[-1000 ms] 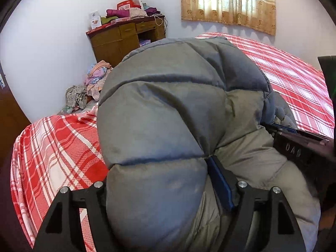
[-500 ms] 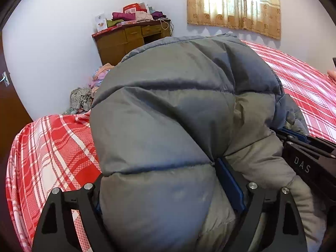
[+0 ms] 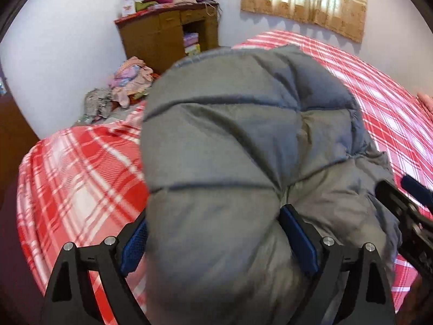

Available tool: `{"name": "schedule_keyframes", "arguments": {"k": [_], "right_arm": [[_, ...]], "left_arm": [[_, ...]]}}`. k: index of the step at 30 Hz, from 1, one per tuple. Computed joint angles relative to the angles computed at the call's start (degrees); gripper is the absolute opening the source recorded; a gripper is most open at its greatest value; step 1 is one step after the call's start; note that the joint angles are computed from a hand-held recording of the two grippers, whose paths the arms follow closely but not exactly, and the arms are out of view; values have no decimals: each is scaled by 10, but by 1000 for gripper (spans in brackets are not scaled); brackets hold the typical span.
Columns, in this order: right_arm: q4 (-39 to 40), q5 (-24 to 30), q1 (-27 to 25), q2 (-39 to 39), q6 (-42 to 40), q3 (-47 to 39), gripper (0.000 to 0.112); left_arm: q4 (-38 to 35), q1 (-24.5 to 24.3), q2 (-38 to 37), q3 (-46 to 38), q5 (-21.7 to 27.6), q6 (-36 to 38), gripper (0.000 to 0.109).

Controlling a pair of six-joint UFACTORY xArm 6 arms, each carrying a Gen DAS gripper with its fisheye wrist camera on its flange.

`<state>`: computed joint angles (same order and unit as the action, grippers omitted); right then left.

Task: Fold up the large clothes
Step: 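Lower the folded bundle onto the bedspread and open both tools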

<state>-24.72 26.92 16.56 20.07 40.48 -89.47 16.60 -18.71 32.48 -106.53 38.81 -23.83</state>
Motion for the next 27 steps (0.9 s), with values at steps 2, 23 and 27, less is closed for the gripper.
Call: {"name": "schedule_keyframes", "arguments": {"k": [2, 23, 27], "right_arm": [[-31, -1, 5, -34, 47, 37, 76], [-132, 4, 50, -219, 250, 248, 87], [-96, 9, 62, -241, 236, 281, 87]], "left_arm": [[29, -3, -42, 54, -23, -28, 91], [108, -30, -264, 356, -91, -133, 91], [133, -40, -298, 394, -83, -149, 91]]}}
